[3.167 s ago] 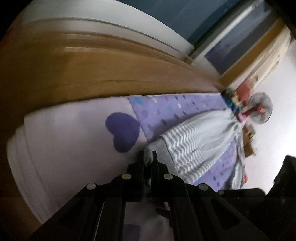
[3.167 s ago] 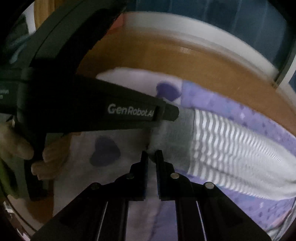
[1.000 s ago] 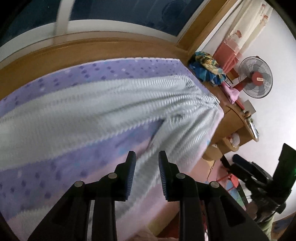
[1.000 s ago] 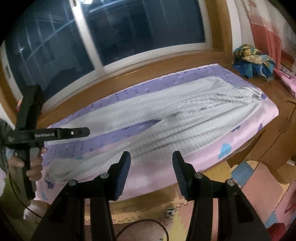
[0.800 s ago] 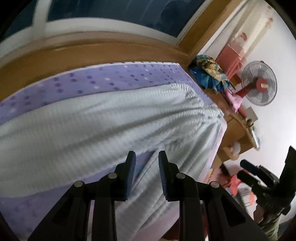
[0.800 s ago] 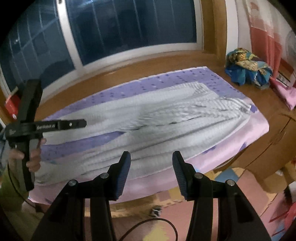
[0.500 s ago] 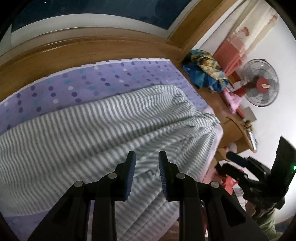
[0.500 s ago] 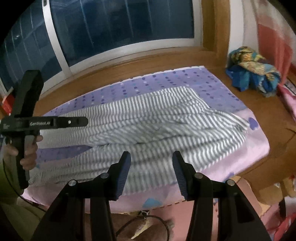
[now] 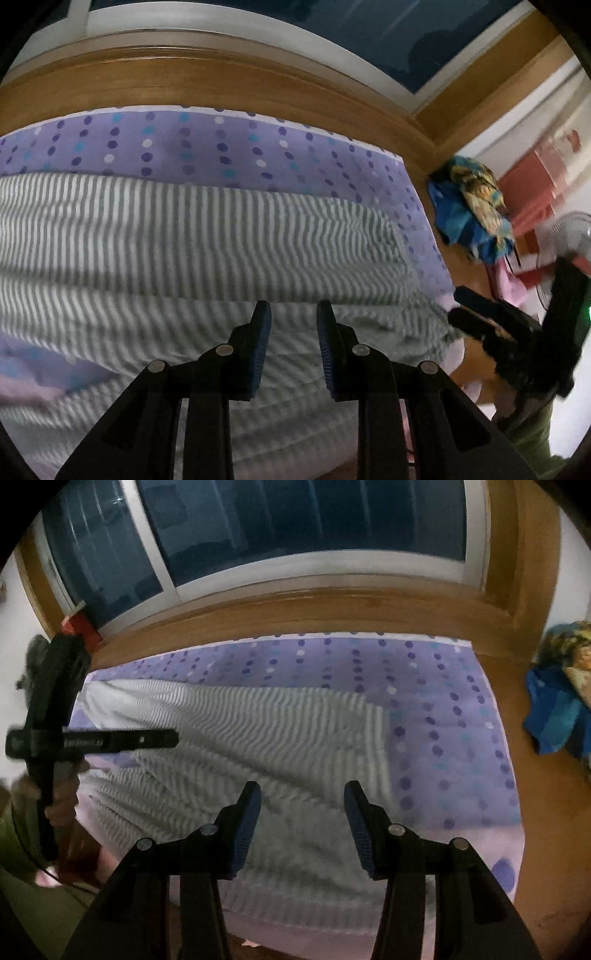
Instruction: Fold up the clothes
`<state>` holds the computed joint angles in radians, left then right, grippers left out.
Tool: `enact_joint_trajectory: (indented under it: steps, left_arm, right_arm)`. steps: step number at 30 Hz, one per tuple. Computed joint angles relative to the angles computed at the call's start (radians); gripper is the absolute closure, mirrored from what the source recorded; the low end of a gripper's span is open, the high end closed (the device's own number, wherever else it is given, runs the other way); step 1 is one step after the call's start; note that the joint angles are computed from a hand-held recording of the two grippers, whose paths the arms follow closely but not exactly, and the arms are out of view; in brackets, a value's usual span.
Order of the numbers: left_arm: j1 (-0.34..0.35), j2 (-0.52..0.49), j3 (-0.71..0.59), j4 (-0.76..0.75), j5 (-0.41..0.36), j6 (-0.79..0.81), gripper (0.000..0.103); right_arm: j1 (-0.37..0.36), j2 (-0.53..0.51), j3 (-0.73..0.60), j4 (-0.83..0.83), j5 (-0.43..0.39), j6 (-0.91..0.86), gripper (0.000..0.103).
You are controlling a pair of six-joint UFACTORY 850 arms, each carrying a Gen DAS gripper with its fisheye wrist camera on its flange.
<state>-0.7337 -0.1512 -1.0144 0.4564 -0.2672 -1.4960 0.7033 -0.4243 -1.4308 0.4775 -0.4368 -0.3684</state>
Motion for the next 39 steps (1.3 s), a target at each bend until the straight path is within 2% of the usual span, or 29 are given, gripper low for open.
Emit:
enact_joint_trajectory:
  steps: [3,5,10,14,15,16,17,18,19,20,22,27,29,32,35,37,39]
  left_arm:
    - [-0.026,-0.029,-0.037,0.067,-0.053,-0.099,0.079]
    - [-0.032,-0.044,-0.052,0.037,-0.076,-0.088,0.079]
    - [-0.029,-0.061,-0.059,-0.039,-0.092,-0.038,0.079]
    - [-0.028,-0.055,-0.049,-0.002,-0.088,-0.098,0.079]
    - [-0.026,-0.055,-0.048,-0.005,-0.087,-0.099,0.079]
    - [-0.024,-0.055,-0.046,-0.008,-0.084,-0.096,0.079]
    - [-0.022,-0.055,-0.045,-0.012,-0.083,-0.092,0.079]
    - [-0.02,-0.056,-0.044,-0.015,-0.083,-0.089,0.079]
    - [-0.018,-0.057,-0.043,-0.016,-0.082,-0.09,0.079]
    - [-0.015,-0.057,-0.041,-0.018,-0.077,-0.093,0.079]
    - [-0.011,-0.055,-0.033,-0.017,-0.064,-0.104,0.079]
    - [-0.002,-0.055,-0.016,-0.026,-0.054,-0.109,0.079]
    - [0.002,-0.052,-0.005,-0.023,-0.04,-0.121,0.079]
    - [0.009,-0.053,0.005,-0.041,-0.022,-0.108,0.079]
    - [0.013,-0.057,0.006,-0.07,-0.016,-0.071,0.079]
    - [0.014,-0.059,0.007,-0.081,-0.014,-0.052,0.079]
    - [0.017,-0.061,0.008,-0.106,-0.01,-0.022,0.079]
  right_arm:
    - [-0.08,-0.105,-0.133,0.199,-0.175,-0.18,0.056]
    - [-0.112,-0.206,-0.253,0.217,-0.265,-0.165,0.056]
    - [-0.145,-0.391,-0.469,0.207,-0.393,-0.083,0.056]
    - [-0.161,-0.523,-0.629,0.246,-0.507,-0.037,0.056]
    - [-0.163,-0.534,-0.641,0.268,-0.512,-0.048,0.056]
    - [-0.16,-0.543,-0.655,0.281,-0.517,-0.066,0.057]
    - [-0.156,-0.55,-0.667,0.294,-0.522,-0.084,0.065]
    - [-0.145,-0.537,-0.654,0.268,-0.485,-0.09,0.077]
    - [-0.133,-0.522,-0.638,0.241,-0.444,-0.094,0.082]
    - [-0.122,-0.508,-0.624,0.212,-0.404,-0.097,0.082]
    - [-0.103,-0.417,-0.501,0.239,-0.248,-0.188,0.083]
    - [-0.044,-0.203,-0.237,0.353,-0.085,-0.605,0.083]
    - [0.001,-0.146,-0.144,0.263,-0.022,-0.674,0.083]
    - [0.063,-0.115,-0.06,-0.017,0.03,-0.563,0.082]
    - [0.094,-0.105,-0.01,-0.225,0.075,-0.38,0.082]
    - [0.09,-0.088,0.007,-0.229,0.101,-0.344,0.077]
    - [0.082,-0.075,0.017,-0.203,0.12,-0.344,0.051]
